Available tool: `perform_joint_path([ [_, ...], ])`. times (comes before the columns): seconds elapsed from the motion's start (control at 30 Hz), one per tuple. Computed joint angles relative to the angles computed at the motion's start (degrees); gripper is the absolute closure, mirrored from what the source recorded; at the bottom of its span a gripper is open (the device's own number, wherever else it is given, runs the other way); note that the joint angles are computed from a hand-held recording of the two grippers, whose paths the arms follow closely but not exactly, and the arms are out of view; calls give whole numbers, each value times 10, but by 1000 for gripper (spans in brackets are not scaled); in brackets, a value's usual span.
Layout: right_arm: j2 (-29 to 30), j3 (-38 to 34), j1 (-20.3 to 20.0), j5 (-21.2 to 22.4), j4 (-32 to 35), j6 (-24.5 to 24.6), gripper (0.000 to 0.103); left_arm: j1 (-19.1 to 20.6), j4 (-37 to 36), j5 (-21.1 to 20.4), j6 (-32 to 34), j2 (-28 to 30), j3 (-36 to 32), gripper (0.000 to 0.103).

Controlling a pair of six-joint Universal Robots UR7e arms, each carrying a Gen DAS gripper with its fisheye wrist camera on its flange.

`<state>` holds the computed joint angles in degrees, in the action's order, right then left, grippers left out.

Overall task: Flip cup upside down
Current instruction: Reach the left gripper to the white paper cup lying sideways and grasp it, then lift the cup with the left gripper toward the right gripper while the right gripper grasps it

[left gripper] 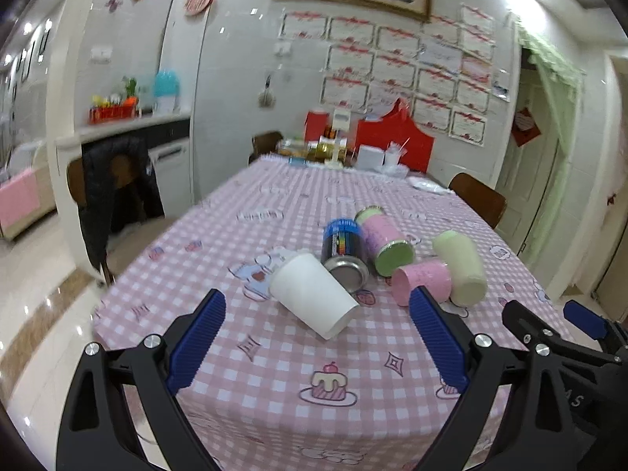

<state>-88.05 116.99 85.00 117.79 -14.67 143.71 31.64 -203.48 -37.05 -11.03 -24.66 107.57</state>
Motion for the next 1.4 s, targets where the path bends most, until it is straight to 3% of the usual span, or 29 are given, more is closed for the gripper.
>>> perform_joint_path([
  [0.07,19,-23,-8,-3,11,-14,8,14,37,-19,-32,3,-18,10],
  [0.43,126,-180,-33,-9,136,-46,8,69,161,-16,-176,55,-145,10],
  [0.83,200,-289,-36,-19,227,-58,8,109,416,-6,-331,88,-259,10],
  [1.0,218,-314,-40,-13,248,-42,8,124,420,-47,-293,97,-270,10],
  [1.13,219,-314,-43,-9,248,-33,8,125,417,-52,-251,99,-270,35],
  [1.4,196,-282,-44,-11,221,-16,8,119,415,-52,-195,86,-252,43],
])
